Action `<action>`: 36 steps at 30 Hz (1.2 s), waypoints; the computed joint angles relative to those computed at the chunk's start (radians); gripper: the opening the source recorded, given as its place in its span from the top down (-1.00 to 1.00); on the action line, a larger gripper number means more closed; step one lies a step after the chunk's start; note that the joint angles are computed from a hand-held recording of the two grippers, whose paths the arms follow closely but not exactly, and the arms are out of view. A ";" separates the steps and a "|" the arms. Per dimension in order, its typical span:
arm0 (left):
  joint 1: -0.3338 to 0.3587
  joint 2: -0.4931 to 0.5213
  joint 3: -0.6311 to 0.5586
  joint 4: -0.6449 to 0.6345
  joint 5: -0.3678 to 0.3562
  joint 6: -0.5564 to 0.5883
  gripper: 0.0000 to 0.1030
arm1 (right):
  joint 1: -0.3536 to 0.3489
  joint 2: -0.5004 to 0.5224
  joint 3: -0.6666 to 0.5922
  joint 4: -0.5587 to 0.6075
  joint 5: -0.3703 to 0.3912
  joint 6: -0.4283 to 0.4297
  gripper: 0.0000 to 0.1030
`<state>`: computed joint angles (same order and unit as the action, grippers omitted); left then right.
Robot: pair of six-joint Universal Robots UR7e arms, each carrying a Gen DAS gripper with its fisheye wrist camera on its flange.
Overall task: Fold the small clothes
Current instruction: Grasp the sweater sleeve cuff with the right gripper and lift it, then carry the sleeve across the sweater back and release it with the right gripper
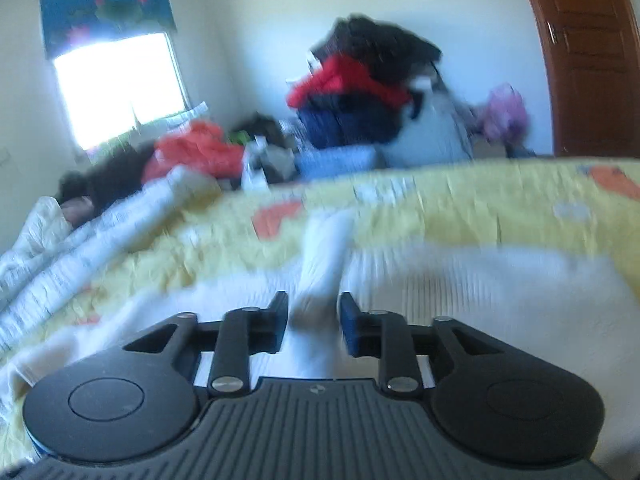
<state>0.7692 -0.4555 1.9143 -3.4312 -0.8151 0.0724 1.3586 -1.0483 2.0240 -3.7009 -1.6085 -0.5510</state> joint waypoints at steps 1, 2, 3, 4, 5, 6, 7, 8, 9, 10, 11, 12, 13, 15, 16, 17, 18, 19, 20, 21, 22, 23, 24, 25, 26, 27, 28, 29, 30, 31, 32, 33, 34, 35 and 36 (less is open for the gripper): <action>0.000 -0.001 0.000 0.000 -0.002 0.000 -1.00 | -0.002 -0.010 0.031 -0.024 0.025 0.028 0.23; -0.001 -0.001 0.000 -0.001 -0.003 -0.003 -1.00 | -0.020 -0.035 0.066 -0.046 0.075 0.063 0.16; -0.001 0.000 0.000 -0.002 -0.003 -0.004 -1.00 | -0.042 -0.060 0.092 -0.060 0.113 0.085 0.06; -0.002 0.000 -0.001 -0.001 -0.002 -0.006 -1.00 | -0.076 -0.084 0.126 -0.080 0.152 0.096 0.02; -0.003 0.001 -0.001 -0.001 -0.002 -0.007 -1.00 | -0.098 -0.117 0.156 -0.091 0.167 0.109 -0.04; -0.002 0.001 -0.002 0.000 -0.003 -0.006 -1.00 | -0.136 -0.122 0.184 -0.122 0.186 0.107 -0.07; -0.001 -0.002 -0.001 0.007 -0.002 -0.001 -1.00 | -0.165 -0.154 0.213 -0.129 0.188 0.105 -0.09; -0.002 -0.008 -0.006 0.033 -0.001 -0.004 -1.00 | -0.193 -0.175 0.234 -0.135 0.187 0.111 -0.13; -0.002 -0.019 -0.013 0.073 -0.004 -0.019 -1.00 | -0.224 -0.184 0.239 -0.133 0.187 0.126 -0.14; 0.001 -0.032 -0.027 0.115 -0.022 -0.041 -1.00 | -0.256 -0.199 0.251 -0.137 0.195 0.144 -0.14; 0.008 -0.041 -0.041 0.125 -0.053 -0.052 -1.00 | -0.290 -0.217 0.268 -0.145 0.217 0.170 -0.13; 0.014 -0.044 -0.059 0.114 -0.089 -0.067 -1.00 | -0.324 -0.213 0.280 -0.168 0.245 0.186 -0.10; 0.019 -0.042 -0.081 0.098 -0.114 -0.083 -1.00 | -0.356 -0.206 0.287 -0.186 0.281 0.207 -0.10; 0.023 -0.015 -0.145 0.073 -0.132 -0.107 -1.00 | -0.407 -0.193 0.303 -0.217 0.362 0.272 -0.11; 0.017 0.010 -0.191 0.079 -0.109 -0.116 -1.00 | -0.409 -0.175 0.299 -0.241 0.373 0.284 -0.12; 0.007 0.038 -0.246 0.114 -0.070 -0.123 -1.00 | -0.408 -0.164 0.299 -0.268 0.379 0.285 -0.18; -0.001 0.062 -0.299 0.168 -0.040 -0.125 -1.00 | -0.410 -0.158 0.300 -0.277 0.388 0.283 -0.24; -0.008 0.089 -0.352 0.217 -0.026 -0.114 -1.00 | -0.417 -0.158 0.301 -0.275 0.397 0.281 -0.26; -0.017 0.118 -0.399 0.245 -0.011 -0.083 -1.00 | -0.420 -0.160 0.303 -0.271 0.404 0.280 -0.29; -0.026 0.159 -0.451 0.255 0.019 -0.028 -1.00 | -0.428 -0.163 0.304 -0.264 0.423 0.281 -0.32; -0.038 0.208 -0.505 0.256 0.063 0.055 -1.00 | -0.436 -0.175 0.311 -0.254 0.437 0.285 -0.33; -0.046 0.258 -0.561 0.267 0.114 0.144 -1.00 | -0.444 -0.181 0.312 -0.243 0.451 0.291 -0.33; -0.051 0.304 -0.612 0.281 0.167 0.226 -1.00 | -0.447 -0.187 0.313 -0.233 0.459 0.297 -0.33; -0.052 0.352 -0.668 0.289 0.235 0.299 -1.00 | -0.446 -0.191 0.311 -0.224 0.463 0.303 -0.33; -0.051 0.383 -0.699 0.277 0.301 0.334 -1.00 | -0.450 -0.193 0.311 -0.221 0.471 0.306 -0.33; -0.044 0.391 -0.706 0.249 0.331 0.341 -1.00 | -0.445 -0.192 0.309 -0.222 0.470 0.310 -0.34; -0.033 0.370 -0.681 0.226 0.329 0.312 -1.00 | -0.448 -0.192 0.310 -0.222 0.476 0.313 -0.34; -0.022 0.334 -0.641 0.223 0.312 0.256 -1.00 | -0.451 -0.193 0.312 -0.222 0.486 0.316 -0.36; -0.011 0.299 -0.602 0.219 0.292 0.201 -1.00 | -0.456 -0.195 0.313 -0.221 0.497 0.319 -0.38; 0.000 0.261 -0.559 0.207 0.268 0.146 -1.00 | -0.460 -0.198 0.314 -0.218 0.509 0.323 -0.40; 0.013 0.221 -0.513 0.187 0.220 0.090 -1.00 | -0.463 -0.198 0.313 -0.216 0.518 0.326 -0.43; 0.030 0.179 -0.465 0.153 0.148 0.039 -1.00 | -0.465 -0.199 0.312 -0.211 0.525 0.328 -0.46; 0.046 0.144 -0.424 0.128 0.079 -0.019 -1.00 | -0.466 -0.200 0.313 -0.209 0.529 0.328 -0.47; 0.060 0.116 -0.397 0.133 0.021 -0.087 -1.00 | -0.466 -0.201 0.314 -0.207 0.530 0.327 -0.48; 0.077 0.088 -0.380 0.166 -0.051 -0.151 -1.00 | -0.465 -0.201 0.314 -0.207 0.530 0.325 -0.49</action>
<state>0.8463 -0.3674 1.5343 -3.2647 -0.8666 -0.0786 0.8932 -1.2493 2.3380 -3.9081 -1.0788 -0.2256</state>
